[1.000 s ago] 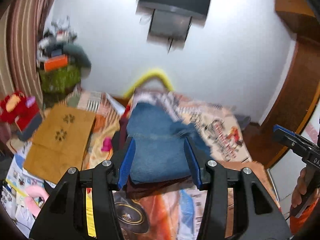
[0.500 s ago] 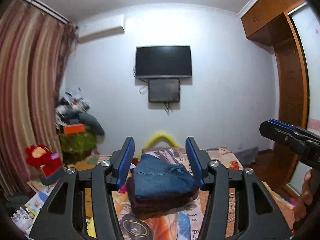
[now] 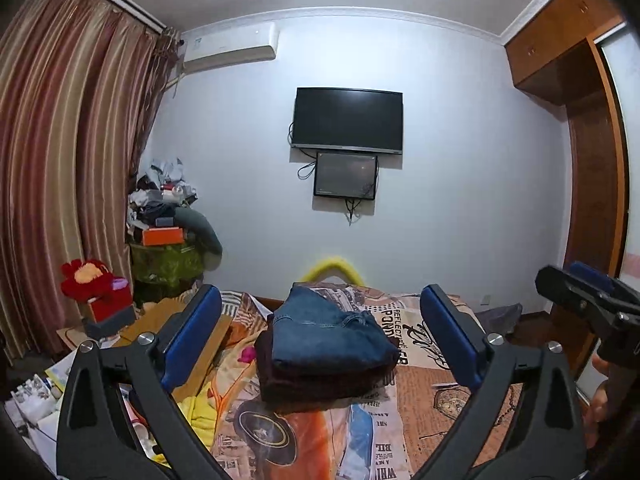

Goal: Fold large clothes

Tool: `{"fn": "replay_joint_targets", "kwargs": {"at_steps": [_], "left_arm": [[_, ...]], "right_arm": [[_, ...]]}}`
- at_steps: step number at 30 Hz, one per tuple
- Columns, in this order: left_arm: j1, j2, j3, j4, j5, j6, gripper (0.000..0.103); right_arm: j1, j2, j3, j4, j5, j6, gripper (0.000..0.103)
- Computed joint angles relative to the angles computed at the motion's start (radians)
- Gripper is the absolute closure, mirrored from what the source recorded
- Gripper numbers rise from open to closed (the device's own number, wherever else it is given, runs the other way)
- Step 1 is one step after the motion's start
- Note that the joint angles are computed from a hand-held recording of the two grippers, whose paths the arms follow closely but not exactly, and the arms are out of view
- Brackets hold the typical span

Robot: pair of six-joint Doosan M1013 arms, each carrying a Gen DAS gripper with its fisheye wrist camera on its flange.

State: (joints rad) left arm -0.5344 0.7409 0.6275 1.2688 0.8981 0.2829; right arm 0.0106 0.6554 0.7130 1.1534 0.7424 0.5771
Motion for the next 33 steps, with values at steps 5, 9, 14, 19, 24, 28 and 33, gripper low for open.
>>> {"fn": "replay_joint_targets", "kwargs": {"at_steps": [5, 9, 14, 19, 24, 28, 33], "left_arm": [[0.004, 0.001, 0.003, -0.011, 0.001, -0.011, 0.003], [-0.001, -0.001, 0.011, -0.004, 0.013, -0.019, 0.003], [-0.003, -0.003, 0.018, 0.005, 0.014, -0.020, 0.002], [-0.004, -0.003, 0.020, 0.004, 0.006, -0.020, 0.002], [-0.006, 0.004, 0.008, 0.008, 0.015, -0.006, 0.002], [-0.007, 0.006, 0.004, 0.008, 0.015, 0.002, 0.002], [-0.009, 0.005, 0.006, 0.009, 0.013, 0.002, 0.001]], "right_arm": [[-0.004, -0.010, 0.025, -0.004, 0.004, -0.013, 0.000], [-0.005, -0.018, 0.042, -0.007, 0.007, -0.017, 0.000], [-0.007, -0.031, 0.069, -0.004, 0.001, -0.031, 0.000], [-0.007, -0.029, 0.059, -0.025, 0.014, -0.013, 0.000], [-0.008, -0.031, 0.058, -0.030, 0.020, -0.007, 0.000], [-0.007, -0.034, 0.062, -0.033, 0.021, -0.008, 0.000], [-0.008, -0.037, 0.064, -0.037, 0.020, -0.002, 0.000]]}}
